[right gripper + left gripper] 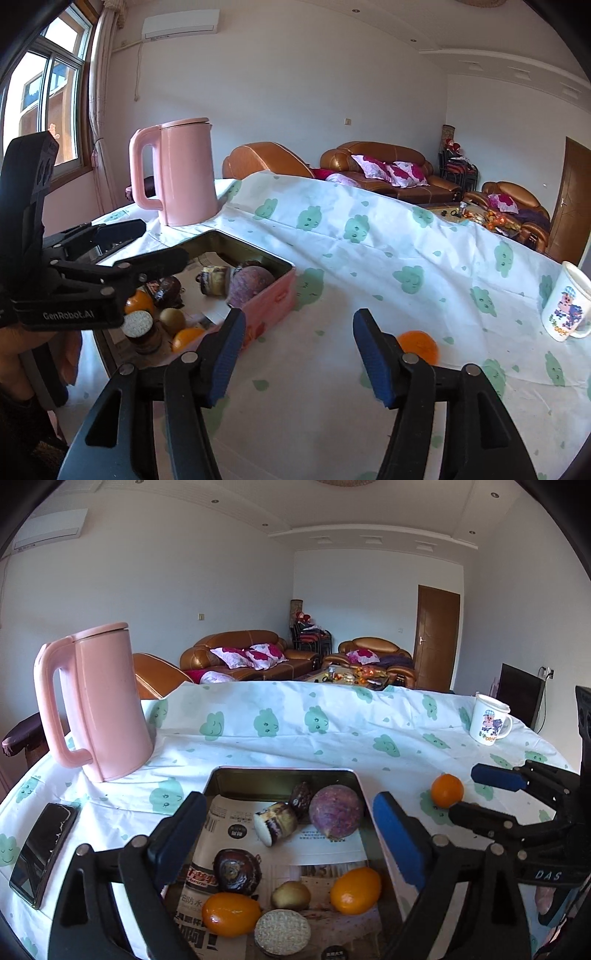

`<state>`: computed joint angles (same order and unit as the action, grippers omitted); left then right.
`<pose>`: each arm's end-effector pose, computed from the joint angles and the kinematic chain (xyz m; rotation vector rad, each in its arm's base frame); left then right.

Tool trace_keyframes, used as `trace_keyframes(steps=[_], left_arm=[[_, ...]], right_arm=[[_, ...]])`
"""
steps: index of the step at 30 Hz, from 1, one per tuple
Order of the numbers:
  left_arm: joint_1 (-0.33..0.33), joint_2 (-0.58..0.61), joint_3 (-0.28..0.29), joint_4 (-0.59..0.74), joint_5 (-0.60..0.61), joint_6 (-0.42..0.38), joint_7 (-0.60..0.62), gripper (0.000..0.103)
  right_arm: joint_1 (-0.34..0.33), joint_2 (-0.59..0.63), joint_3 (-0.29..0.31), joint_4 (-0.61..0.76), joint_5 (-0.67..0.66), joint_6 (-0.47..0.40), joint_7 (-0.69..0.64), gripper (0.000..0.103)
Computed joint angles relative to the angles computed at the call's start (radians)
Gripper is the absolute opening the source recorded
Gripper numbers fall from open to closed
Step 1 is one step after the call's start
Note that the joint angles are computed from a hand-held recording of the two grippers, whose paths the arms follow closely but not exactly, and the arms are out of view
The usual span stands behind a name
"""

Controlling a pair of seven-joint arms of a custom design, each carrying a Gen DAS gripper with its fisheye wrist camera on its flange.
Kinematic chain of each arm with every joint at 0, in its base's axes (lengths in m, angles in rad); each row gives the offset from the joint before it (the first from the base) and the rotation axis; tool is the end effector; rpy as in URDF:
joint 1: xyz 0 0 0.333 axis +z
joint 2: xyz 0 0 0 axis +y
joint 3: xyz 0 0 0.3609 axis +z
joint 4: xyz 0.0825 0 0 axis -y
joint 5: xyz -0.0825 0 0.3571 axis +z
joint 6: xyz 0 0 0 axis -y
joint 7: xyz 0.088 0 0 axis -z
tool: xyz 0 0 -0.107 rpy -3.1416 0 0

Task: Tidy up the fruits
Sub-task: 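Grasp another small yellow-brown fruit with the right tool while the left tool grasps an orange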

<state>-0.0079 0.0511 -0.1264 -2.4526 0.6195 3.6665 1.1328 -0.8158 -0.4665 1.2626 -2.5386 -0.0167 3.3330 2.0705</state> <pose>0.4791 -0.1398 0.4761 -1.2497 1.9329 -1.2250 0.4000 0.2584 0.4897 -1.7209 1.4651 -0.8535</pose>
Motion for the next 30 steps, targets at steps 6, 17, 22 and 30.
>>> trace_keyframes(steps=[6,17,22,30], left_arm=[[-0.034,-0.008,-0.020,-0.015,-0.028,0.028,0.028,0.100],[-0.115,0.005,-0.058,0.010,-0.083,-0.043,0.105,0.100],[-0.108,0.031,-0.081,0.076,0.022,-0.101,0.023,0.100],[-0.174,0.045,-0.111,0.128,-0.039,-0.195,0.107,0.100]], right_arm=[[0.134,-0.092,-0.219,-0.126,0.025,-0.087,0.022,0.065],[0.208,0.137,-0.299,-0.063,-0.089,-0.164,0.009,0.064],[0.382,0.290,-0.471,-0.008,-0.085,-0.232,-0.040,0.029],[0.265,0.178,-0.443,-0.076,-0.182,-0.170,0.130,0.029]])
